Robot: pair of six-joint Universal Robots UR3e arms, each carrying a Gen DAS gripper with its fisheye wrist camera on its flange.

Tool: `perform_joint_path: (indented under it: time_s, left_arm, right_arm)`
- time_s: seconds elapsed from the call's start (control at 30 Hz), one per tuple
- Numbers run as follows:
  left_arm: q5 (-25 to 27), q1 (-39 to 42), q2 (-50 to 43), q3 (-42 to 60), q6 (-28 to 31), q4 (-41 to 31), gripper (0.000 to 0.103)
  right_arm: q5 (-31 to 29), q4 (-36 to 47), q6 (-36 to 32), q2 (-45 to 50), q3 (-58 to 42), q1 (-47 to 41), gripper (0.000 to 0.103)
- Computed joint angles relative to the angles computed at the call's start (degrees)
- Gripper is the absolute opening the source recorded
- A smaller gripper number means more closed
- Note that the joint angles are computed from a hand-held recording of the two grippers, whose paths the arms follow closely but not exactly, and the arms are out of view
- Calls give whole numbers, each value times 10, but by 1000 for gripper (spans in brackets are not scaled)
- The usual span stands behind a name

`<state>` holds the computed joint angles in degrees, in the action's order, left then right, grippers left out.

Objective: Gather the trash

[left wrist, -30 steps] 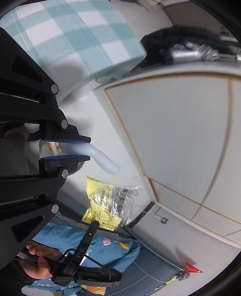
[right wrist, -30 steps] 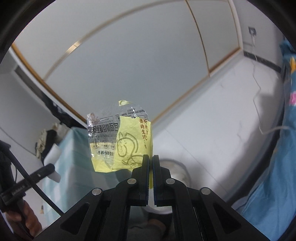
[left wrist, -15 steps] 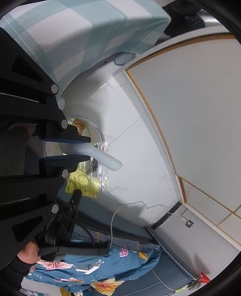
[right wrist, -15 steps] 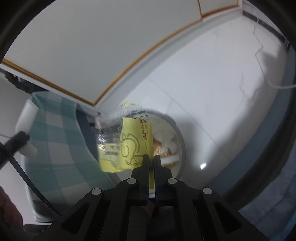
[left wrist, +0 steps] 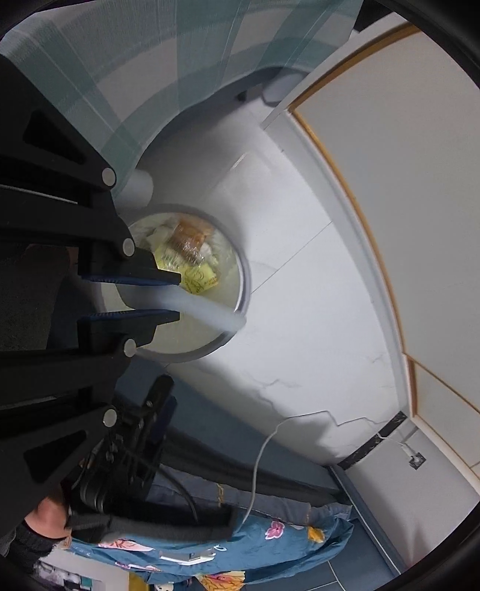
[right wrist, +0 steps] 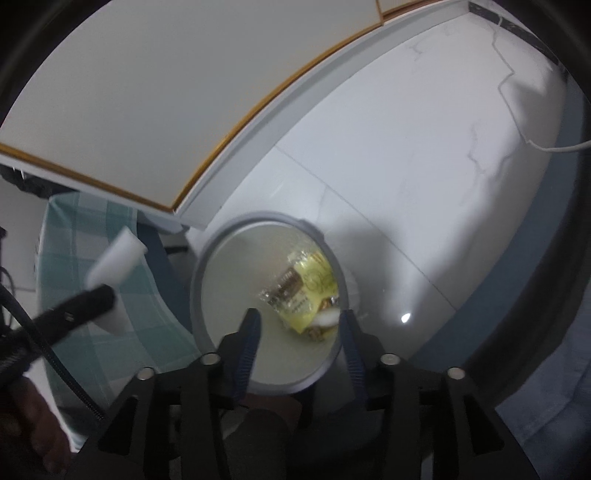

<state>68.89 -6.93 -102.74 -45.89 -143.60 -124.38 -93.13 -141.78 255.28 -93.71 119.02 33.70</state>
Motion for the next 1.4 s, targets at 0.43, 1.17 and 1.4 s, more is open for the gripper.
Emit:
perform_joint_path:
  time_s: [0.43,1.17,1.4]
  left_arm:
    - [26,-34,-44,58,14,-48,12]
    - [-31,41,39,6,-5,8,69]
    - [-31,64,87,-12,-2,38,70]
  right_arm:
    - [-39,42,25,-24,-27,22,73]
    - [-105,87,36,-21,-117,78,83]
    - [-137,123,36,-18,-169,107,85]
